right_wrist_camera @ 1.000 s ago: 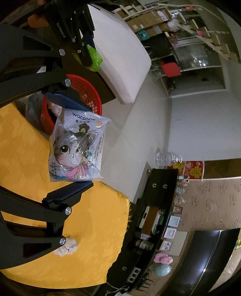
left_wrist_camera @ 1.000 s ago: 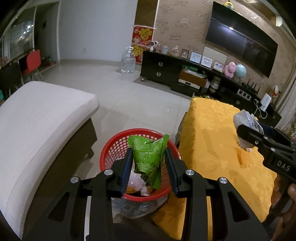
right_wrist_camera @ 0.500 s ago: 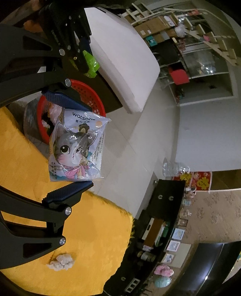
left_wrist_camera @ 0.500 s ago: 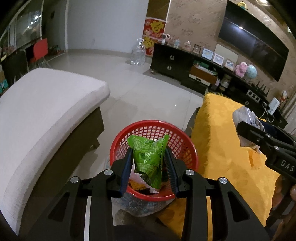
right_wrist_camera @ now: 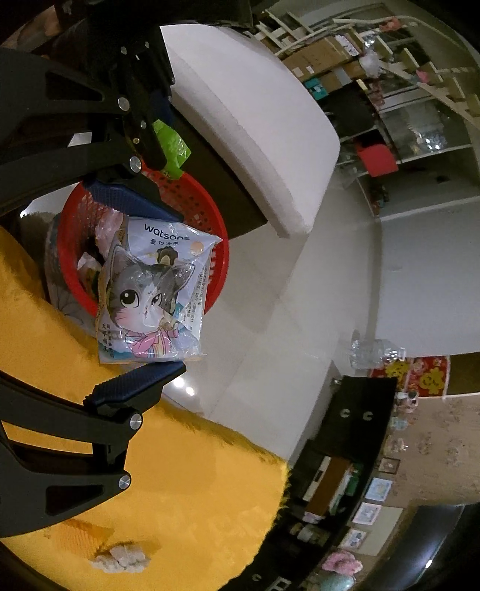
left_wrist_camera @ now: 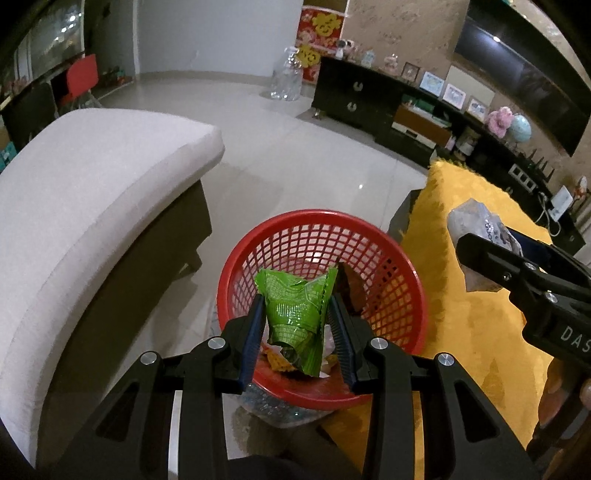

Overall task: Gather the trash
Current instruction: 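Open both grippers to drop the wrapper and snack bag into the wastebasket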

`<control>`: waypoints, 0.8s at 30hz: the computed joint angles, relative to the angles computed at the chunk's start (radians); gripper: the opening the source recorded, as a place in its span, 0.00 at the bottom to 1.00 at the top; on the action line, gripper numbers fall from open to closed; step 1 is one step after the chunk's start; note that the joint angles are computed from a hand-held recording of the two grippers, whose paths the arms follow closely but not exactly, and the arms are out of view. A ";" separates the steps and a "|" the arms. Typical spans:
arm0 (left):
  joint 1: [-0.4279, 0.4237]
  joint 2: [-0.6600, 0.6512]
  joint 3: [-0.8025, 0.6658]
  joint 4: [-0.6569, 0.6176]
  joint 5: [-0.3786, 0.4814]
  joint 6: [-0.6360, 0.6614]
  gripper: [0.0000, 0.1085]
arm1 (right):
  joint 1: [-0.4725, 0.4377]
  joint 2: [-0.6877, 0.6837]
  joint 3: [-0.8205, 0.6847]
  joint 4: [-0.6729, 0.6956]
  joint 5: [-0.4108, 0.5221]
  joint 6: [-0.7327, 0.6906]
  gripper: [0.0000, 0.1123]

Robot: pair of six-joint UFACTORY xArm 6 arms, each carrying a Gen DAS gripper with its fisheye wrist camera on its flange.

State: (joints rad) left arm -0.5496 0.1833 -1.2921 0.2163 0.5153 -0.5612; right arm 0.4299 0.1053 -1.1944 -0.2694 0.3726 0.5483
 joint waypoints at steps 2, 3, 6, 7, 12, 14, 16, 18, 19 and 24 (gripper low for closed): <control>0.002 0.010 -0.007 -0.010 0.008 0.008 0.32 | 0.001 0.019 -0.015 0.024 0.004 -0.020 0.63; 0.002 0.017 -0.015 -0.013 0.014 0.009 0.32 | 0.002 0.028 -0.022 0.034 0.005 -0.028 0.63; 0.004 0.029 -0.021 -0.026 0.020 0.024 0.32 | 0.004 0.058 -0.052 0.070 0.014 -0.062 0.63; 0.005 0.033 -0.024 -0.030 0.021 0.029 0.32 | 0.006 0.065 -0.061 0.078 0.017 -0.069 0.63; 0.007 0.051 -0.039 -0.059 0.028 0.057 0.38 | 0.010 0.104 -0.101 0.148 0.032 -0.125 0.64; 0.009 0.054 -0.040 -0.076 0.030 0.069 0.41 | 0.011 0.113 -0.108 0.185 0.036 -0.147 0.65; 0.012 0.056 -0.043 -0.089 0.033 0.074 0.47 | 0.012 0.114 -0.108 0.196 0.037 -0.150 0.66; 0.014 0.059 -0.049 -0.086 0.034 0.069 0.54 | 0.012 0.118 -0.114 0.214 0.040 -0.160 0.67; 0.015 0.058 -0.048 -0.086 0.033 0.068 0.55 | 0.012 0.116 -0.113 0.221 0.040 -0.164 0.67; 0.018 0.043 -0.033 -0.067 0.028 0.046 0.60 | 0.012 0.101 -0.102 0.213 0.036 -0.153 0.67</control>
State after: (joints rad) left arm -0.5312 0.2264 -1.3249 0.1492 0.5436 -0.5149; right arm 0.4420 0.2068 -1.2968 -0.0564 0.4086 0.3951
